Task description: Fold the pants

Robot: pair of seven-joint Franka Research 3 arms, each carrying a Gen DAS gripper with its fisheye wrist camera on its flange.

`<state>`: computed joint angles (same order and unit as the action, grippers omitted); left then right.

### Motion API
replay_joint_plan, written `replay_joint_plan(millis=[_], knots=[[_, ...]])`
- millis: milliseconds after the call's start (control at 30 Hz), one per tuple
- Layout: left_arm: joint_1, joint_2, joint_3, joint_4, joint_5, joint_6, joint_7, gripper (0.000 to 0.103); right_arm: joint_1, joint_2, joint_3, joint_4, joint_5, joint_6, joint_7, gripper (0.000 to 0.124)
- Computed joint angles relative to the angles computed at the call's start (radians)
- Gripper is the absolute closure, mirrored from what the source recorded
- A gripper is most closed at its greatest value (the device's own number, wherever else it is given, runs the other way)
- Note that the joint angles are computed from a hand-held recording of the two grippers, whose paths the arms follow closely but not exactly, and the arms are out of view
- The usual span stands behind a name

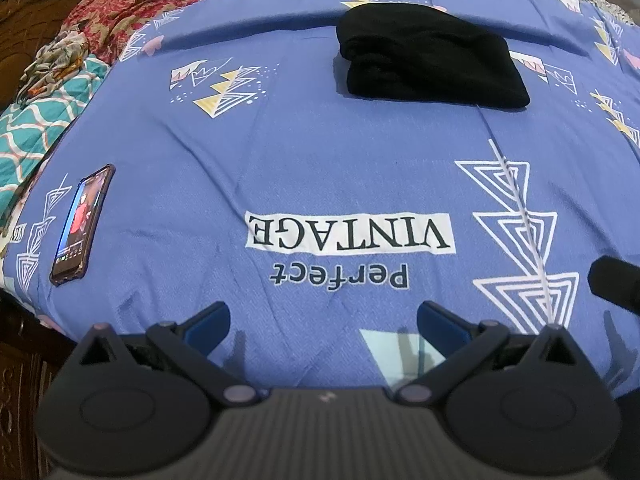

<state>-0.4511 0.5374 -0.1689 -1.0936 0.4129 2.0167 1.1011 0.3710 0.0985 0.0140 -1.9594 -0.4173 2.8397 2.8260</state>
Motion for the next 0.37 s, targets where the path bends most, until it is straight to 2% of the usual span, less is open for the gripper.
replay_joint_plan(millis=[367], knots=[[0.007,-0.010,-0.010,-0.019,-0.014,0.019,0.026,0.000,0.005,0.001,-0.004,0.003,-0.024,-0.001,0.019,0.021]])
